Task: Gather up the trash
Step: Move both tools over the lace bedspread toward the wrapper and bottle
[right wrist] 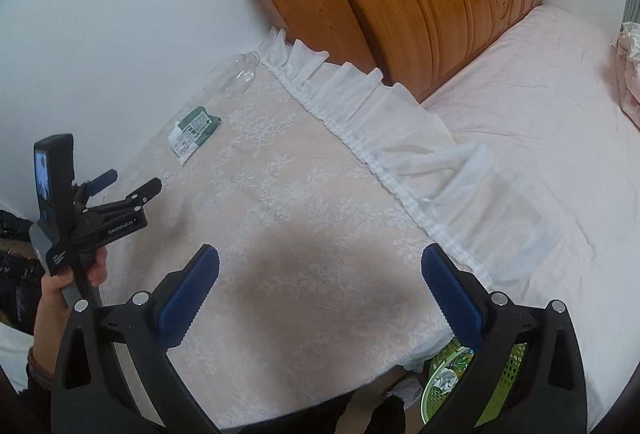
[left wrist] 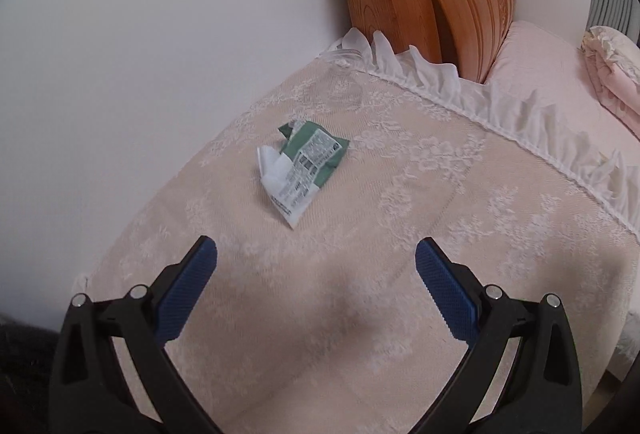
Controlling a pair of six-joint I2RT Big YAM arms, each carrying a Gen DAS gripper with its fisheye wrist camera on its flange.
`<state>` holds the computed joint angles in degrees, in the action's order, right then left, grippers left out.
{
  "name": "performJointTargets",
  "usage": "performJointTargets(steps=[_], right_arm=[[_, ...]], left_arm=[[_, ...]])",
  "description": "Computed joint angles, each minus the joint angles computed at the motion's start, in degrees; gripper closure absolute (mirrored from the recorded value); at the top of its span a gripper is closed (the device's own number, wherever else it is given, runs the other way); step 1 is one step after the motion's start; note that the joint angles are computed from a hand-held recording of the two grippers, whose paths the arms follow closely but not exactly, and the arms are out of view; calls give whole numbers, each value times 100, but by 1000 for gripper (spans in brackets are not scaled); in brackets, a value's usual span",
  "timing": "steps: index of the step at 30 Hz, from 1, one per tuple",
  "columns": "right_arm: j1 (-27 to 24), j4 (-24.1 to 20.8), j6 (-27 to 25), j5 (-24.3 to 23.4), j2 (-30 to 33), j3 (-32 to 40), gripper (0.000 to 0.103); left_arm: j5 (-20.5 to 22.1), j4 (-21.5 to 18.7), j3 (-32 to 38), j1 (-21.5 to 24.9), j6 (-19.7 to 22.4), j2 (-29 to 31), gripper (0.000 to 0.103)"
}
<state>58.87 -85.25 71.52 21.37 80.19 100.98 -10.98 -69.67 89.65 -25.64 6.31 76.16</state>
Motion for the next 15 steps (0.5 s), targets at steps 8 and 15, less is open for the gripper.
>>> performJointTargets(steps=[8,15], right_arm=[[-418,118,-94,-391,714,570,3],[-517,-179,-70,-485,1134,1019,3]], left_arm=[[1032,123,930,607,932,1327,8],[1519,-89,1155,754,1158,1796,26]])
